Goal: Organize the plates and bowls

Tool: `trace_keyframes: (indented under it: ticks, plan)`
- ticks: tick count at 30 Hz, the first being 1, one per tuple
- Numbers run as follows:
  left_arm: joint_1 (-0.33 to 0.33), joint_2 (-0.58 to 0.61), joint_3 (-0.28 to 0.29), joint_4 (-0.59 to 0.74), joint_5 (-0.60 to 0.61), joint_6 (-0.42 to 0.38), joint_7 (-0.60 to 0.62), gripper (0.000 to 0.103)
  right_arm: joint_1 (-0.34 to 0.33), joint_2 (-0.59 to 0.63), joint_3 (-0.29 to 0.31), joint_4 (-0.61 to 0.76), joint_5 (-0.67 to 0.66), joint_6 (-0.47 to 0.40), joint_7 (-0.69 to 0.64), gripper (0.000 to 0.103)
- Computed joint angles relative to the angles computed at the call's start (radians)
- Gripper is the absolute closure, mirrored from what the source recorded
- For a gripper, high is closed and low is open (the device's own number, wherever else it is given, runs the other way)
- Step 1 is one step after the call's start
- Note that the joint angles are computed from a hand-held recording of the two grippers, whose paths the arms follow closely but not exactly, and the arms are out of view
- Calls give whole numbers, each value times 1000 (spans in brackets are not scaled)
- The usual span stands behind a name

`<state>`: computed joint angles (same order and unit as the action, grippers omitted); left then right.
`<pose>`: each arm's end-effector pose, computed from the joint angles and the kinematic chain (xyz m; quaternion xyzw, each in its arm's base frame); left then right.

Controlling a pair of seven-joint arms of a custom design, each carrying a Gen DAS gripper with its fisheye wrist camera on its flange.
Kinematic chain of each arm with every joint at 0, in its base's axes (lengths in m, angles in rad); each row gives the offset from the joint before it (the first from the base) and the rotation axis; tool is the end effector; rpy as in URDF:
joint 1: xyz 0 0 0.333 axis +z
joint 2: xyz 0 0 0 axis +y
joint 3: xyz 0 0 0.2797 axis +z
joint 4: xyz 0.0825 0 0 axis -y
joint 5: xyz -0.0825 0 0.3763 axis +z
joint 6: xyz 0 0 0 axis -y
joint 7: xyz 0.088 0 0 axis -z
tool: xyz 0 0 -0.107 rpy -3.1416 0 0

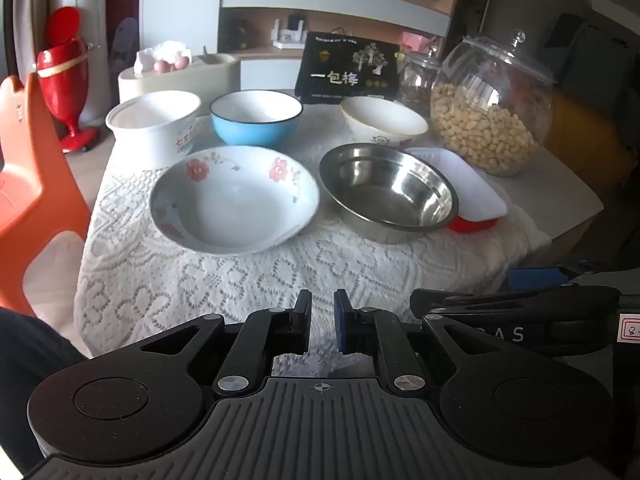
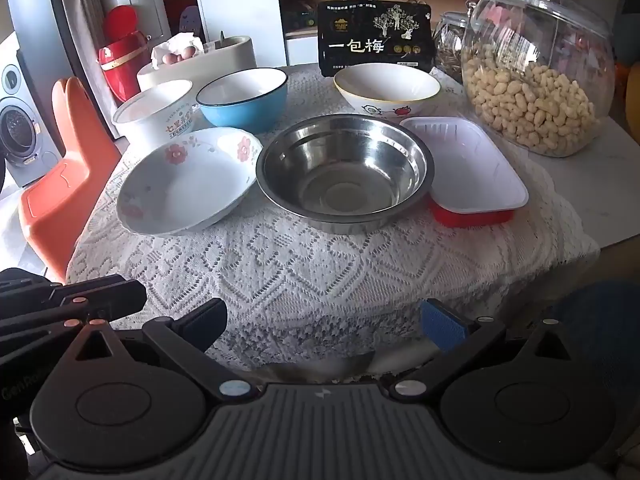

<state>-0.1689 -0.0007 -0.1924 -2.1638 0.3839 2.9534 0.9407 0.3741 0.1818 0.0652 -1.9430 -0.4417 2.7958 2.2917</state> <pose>0.5298 -0.2268 0.4543 -0.6242 0.6757 -0.3321 0.2087 0.5609 0.2835 0.4329 -0.6882 0.6363 -0.1957 0.2885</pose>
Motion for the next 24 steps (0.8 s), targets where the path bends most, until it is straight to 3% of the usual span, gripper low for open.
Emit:
trace_keyframes:
  ticks: [24]
  plan:
    - [6, 5, 3, -9, -17, 5, 18, 89, 1, 14, 6, 20, 42, -44, -33, 0]
